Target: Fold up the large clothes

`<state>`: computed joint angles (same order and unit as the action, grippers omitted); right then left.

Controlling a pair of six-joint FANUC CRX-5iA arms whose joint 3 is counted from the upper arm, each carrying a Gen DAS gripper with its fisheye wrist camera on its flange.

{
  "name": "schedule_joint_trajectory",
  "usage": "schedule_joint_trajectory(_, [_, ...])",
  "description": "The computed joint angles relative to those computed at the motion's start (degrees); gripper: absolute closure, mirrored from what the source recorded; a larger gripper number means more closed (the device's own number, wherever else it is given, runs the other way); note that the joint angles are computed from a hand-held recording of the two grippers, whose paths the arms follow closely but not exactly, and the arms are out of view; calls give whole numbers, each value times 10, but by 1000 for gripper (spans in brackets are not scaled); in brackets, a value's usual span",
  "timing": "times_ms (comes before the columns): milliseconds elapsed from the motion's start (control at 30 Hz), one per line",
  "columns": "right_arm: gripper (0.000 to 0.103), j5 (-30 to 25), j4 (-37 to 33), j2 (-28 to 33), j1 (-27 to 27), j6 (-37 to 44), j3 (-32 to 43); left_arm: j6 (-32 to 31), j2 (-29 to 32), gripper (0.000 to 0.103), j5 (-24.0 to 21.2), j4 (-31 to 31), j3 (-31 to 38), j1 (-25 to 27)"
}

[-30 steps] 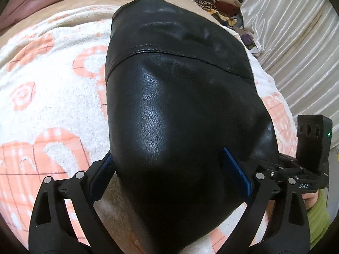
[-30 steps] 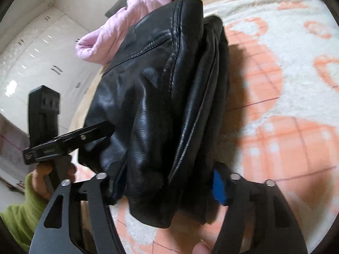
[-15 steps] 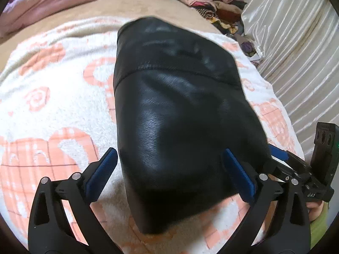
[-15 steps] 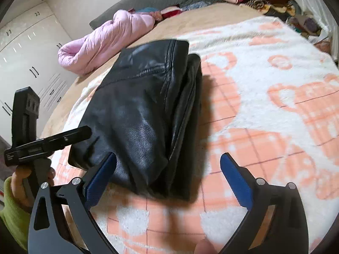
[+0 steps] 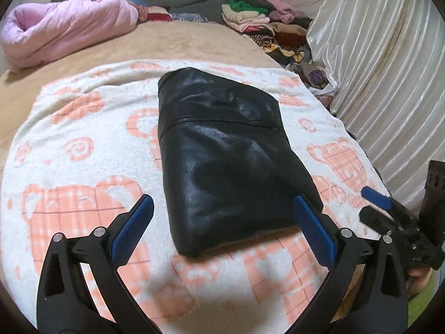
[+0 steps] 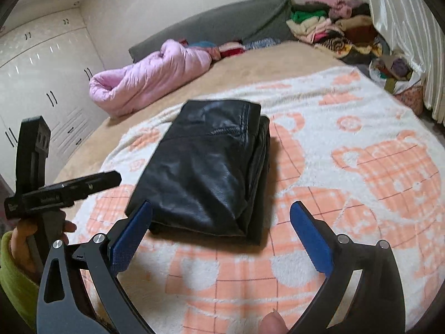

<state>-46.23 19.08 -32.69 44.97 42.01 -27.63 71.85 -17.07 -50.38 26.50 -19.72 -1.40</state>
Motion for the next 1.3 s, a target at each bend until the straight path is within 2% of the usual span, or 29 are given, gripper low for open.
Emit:
schedule_joint_trajectory(233, [4, -37, 173, -69, 94, -158, -73, 15, -56, 9, 0, -17, -35, 4])
schedule_joint_trajectory(433, [4, -78, 260, -93, 163, -218, -112, 35, -101, 9, 13, -50, -64, 3])
schedule_joint_trajectory(567, [4, -87, 263, -107, 184, -245, -131, 49, -129, 9, 21, -51, -93, 14])
schedule_joint_trajectory(700, [4, -129, 273, -101, 216, -255, -140, 66, -148, 9, 19, -75, -106, 16])
schedule_joint_trajectory(833, [4, -153, 282, -100, 242, -279, -155, 64, -167, 9, 21, -73, -129, 25])
schedule_joint_trajectory(900, [4, -156, 278, -98, 246, -283, -158, 49, -169, 9, 12, -55, -140, 34])
schedule_joint_trajectory(1033, [4, -152, 260, -92, 241, -279, -157, 58, -170, 9, 10, -73, -143, 30])
schedule_joint_trajectory(1300, [4, -143, 248, -93, 233, -273, -155, 62, -169, 9, 9, -69, -145, 29])
